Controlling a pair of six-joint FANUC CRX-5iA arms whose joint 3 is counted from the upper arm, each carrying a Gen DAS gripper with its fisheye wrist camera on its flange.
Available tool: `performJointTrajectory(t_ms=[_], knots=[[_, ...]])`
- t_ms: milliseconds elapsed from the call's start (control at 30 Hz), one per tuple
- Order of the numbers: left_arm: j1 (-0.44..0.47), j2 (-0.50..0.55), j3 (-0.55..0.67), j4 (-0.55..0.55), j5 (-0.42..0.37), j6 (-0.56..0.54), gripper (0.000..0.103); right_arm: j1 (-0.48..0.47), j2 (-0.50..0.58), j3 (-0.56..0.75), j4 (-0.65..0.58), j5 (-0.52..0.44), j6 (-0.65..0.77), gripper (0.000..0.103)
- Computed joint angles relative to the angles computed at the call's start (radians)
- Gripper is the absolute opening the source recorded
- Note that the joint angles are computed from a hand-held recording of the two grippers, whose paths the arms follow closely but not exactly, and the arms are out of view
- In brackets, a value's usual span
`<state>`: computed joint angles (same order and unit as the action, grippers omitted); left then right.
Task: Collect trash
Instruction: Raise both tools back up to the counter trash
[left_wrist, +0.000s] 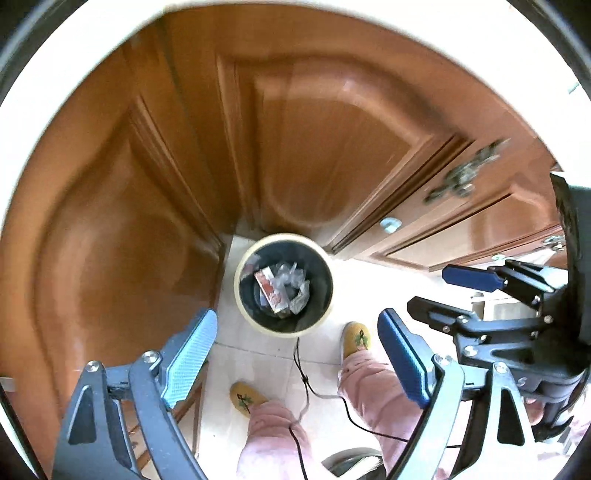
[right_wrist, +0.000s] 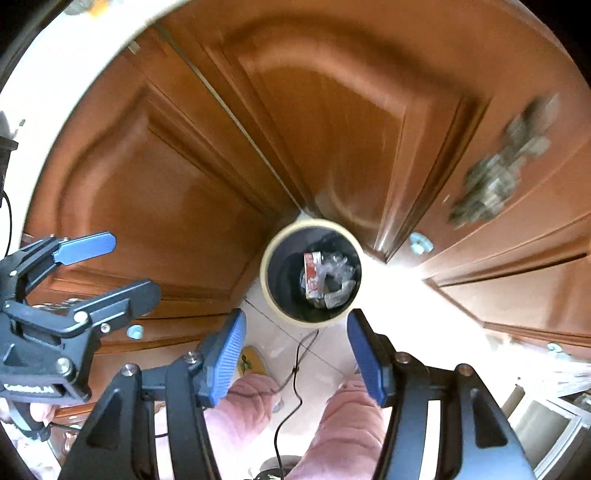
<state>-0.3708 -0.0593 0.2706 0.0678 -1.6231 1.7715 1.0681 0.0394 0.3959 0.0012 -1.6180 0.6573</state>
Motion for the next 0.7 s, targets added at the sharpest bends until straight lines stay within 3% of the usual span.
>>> performJointTrajectory(t_ms=[467,600,700], knots=[[-0.089,0.187,0.559,-0.077,-0.12,-0.048,0.088,0.014,0.086,0.425,0.185,-0.186,0.123,0.057],[-0.116,0.301,0.799,-0.117,-0.182,-0.08,0.092,-0.011,0.123,0.539,0.219,-0.209,0.165,0.057],[-0.125,0.443,1.069,-0.135,-0.272,-0.107,0.092,-0.047,0.155,0.616,0.232,-0.212,0.198,0.057]])
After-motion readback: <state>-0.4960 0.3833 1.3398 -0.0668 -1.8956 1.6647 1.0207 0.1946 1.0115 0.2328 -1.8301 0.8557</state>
